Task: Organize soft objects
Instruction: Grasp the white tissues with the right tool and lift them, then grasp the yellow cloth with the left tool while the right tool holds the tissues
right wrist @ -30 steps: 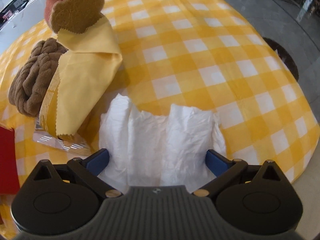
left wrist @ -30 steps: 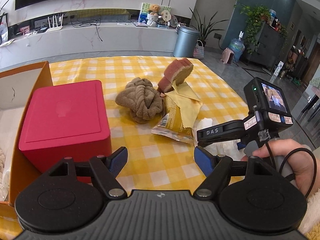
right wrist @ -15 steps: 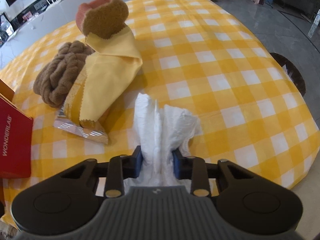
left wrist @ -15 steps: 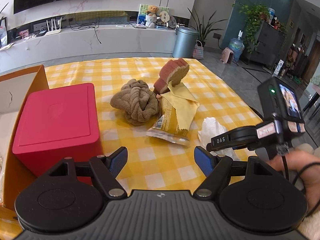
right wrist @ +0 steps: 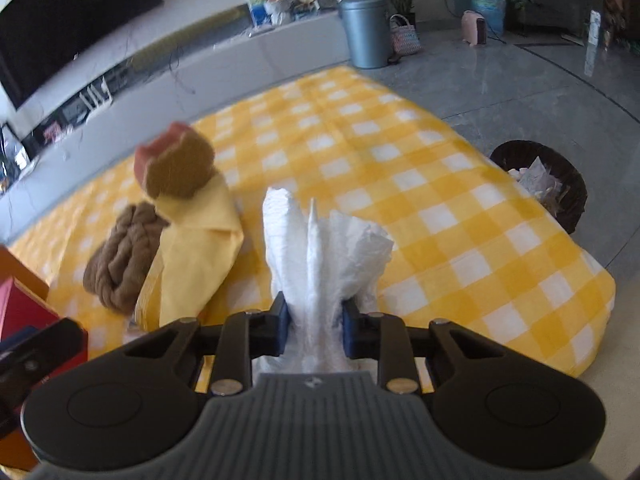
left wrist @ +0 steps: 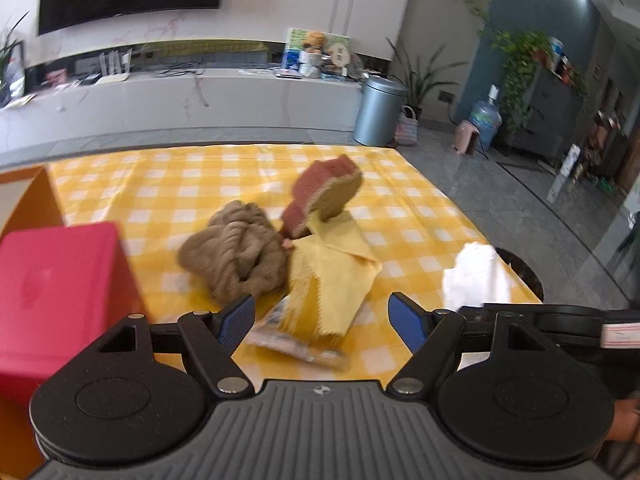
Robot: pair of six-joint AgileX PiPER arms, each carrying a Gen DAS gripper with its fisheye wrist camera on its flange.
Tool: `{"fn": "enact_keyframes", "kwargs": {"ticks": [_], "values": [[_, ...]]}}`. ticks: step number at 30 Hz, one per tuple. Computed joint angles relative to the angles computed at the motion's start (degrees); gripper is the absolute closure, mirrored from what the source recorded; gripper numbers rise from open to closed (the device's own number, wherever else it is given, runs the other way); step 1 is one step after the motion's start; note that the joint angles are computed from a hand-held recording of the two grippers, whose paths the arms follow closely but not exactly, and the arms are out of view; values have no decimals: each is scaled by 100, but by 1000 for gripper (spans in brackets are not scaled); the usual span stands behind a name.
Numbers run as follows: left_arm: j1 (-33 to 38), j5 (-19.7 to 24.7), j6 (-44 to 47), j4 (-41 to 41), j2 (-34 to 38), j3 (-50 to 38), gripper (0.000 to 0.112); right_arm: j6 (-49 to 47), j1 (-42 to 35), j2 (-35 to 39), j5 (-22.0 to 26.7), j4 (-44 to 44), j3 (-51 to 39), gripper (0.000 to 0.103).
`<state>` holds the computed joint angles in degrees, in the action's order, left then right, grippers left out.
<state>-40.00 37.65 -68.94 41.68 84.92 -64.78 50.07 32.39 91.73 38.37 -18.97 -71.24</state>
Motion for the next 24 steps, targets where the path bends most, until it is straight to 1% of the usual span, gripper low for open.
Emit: {"fn": "enact_keyframes", "kwargs": {"ticks": [2,6,8,11,14,16,17,18,20,21,22,24], "values": [[29,-38,349,-98,276,-239,23,394,37,-27,147,-432,33,78],[43,-402,472,47,662,-386,23,499,-61,46,175,-511,117,78],[71,-509,650,150,867,-490,23,496,-63,143,297,-629,93,78],[44,-320,628,307,1255,-816,23,499,-141,260,374,-672,63,78],[80,-190,612,358,1584,-1075,23,521,-213,308,330,-653,92,78],[39,59,567,383,1855,-1322,23,508,-221,324,308,-651,113,78],[25,98,624,389,1953,-1403,23,507,-213,342,308,-660,108,78],[25,53,693,443,2012,-1426,23,483,-209,360,303,-659,102,78],[5,-229,592,840,2108,-1334,23,421,-188,423,309,-673,62,77],[-19,-238,588,1017,2181,-1347,23,412,-166,461,330,-702,33,77],[-65,-77,596,1192,2327,-1453,23,386,-146,499,363,-712,0,77],[-172,436,602,1396,2619,-1751,23,326,-126,539,385,-695,-30,76]]}}
